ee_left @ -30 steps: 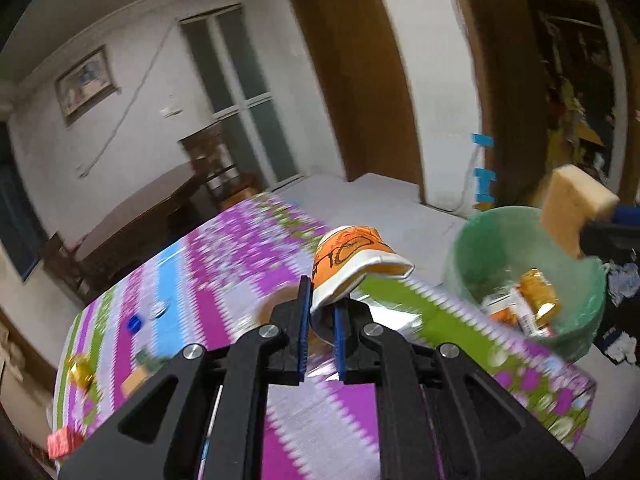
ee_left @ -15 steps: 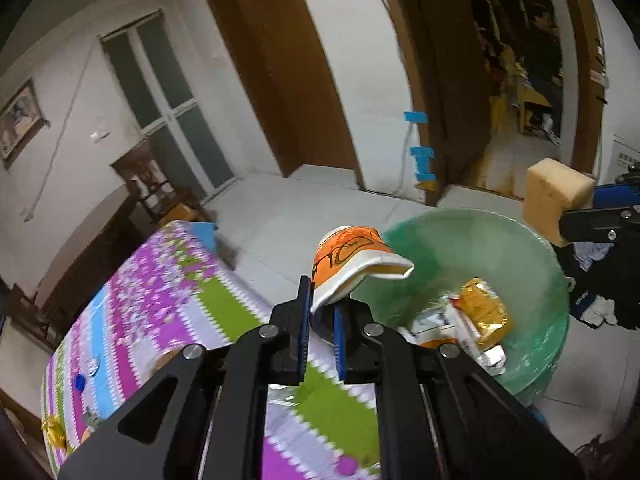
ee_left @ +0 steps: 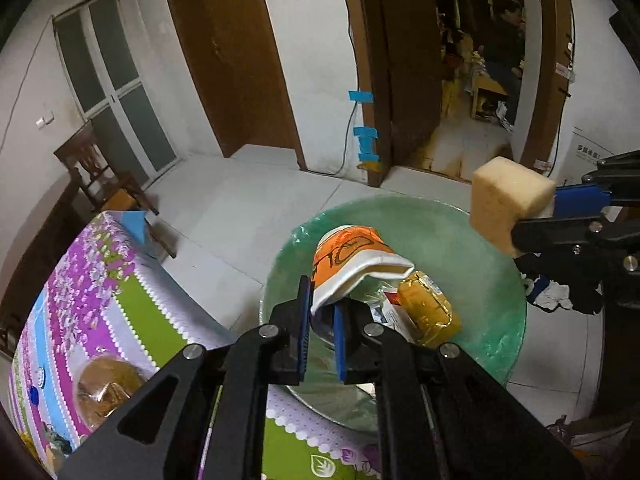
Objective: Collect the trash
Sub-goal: 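Carry the orange cup and yellow sponge over the green bin and open both tools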
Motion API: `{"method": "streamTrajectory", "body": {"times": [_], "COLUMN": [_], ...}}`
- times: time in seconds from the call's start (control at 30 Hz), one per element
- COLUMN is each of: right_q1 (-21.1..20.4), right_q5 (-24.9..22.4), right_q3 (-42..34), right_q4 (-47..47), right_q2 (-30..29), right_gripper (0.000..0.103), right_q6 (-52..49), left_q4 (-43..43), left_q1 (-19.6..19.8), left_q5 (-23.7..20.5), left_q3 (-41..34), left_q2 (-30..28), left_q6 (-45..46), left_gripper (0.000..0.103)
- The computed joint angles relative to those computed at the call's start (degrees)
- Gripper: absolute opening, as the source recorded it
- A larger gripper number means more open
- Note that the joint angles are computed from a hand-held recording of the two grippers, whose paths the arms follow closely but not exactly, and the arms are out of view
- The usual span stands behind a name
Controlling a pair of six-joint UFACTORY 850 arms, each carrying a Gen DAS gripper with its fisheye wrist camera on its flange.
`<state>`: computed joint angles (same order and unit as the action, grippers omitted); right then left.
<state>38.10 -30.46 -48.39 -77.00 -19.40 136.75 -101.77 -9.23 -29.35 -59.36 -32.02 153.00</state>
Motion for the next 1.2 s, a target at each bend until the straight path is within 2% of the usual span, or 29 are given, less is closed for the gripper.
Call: {"method": "streamTrajectory", "body": {"times": [0.3,1.07,1.13,1.17,1.2], "right_q1": [-0.83,-2.18,-2.75,-2.86,-3.00], "right_q5": [0.37,0.85,1.17,0.82,0.56], "right_q3": [-1.26,-2.53,-2.70,-2.76,-2.75], "right_q4": [2.85,6.14,6.01,6.15,6.03], "right_q2": [-1.18,-2.41,-2.88,-3.10,-3.28], "right_gripper": [0.028,0.028,0.037,0.049,0.053], "right_q6": [-3.57,-8.37,-8.39,-8.30,-8.17], "left_q4": [6.20,8.09,9.68,10.63,11.45], "left_q1": [0.14,-0.06,-0.16,-0.25,-0.23], "left_q5": [-0.44,-0.16,0.17,0.59,0.93], "left_q3": [-0.94,-1.57,-2.10,-2.40,-2.74], "left_q2": [-0.85,-1.38,-1.75,-1.95,-2.21], "left_q6": [-6.25,-8.48,-10.42,-11.74,-13.30], "left_gripper": [0.009,0.011,0.012,0.026,0.048]}}
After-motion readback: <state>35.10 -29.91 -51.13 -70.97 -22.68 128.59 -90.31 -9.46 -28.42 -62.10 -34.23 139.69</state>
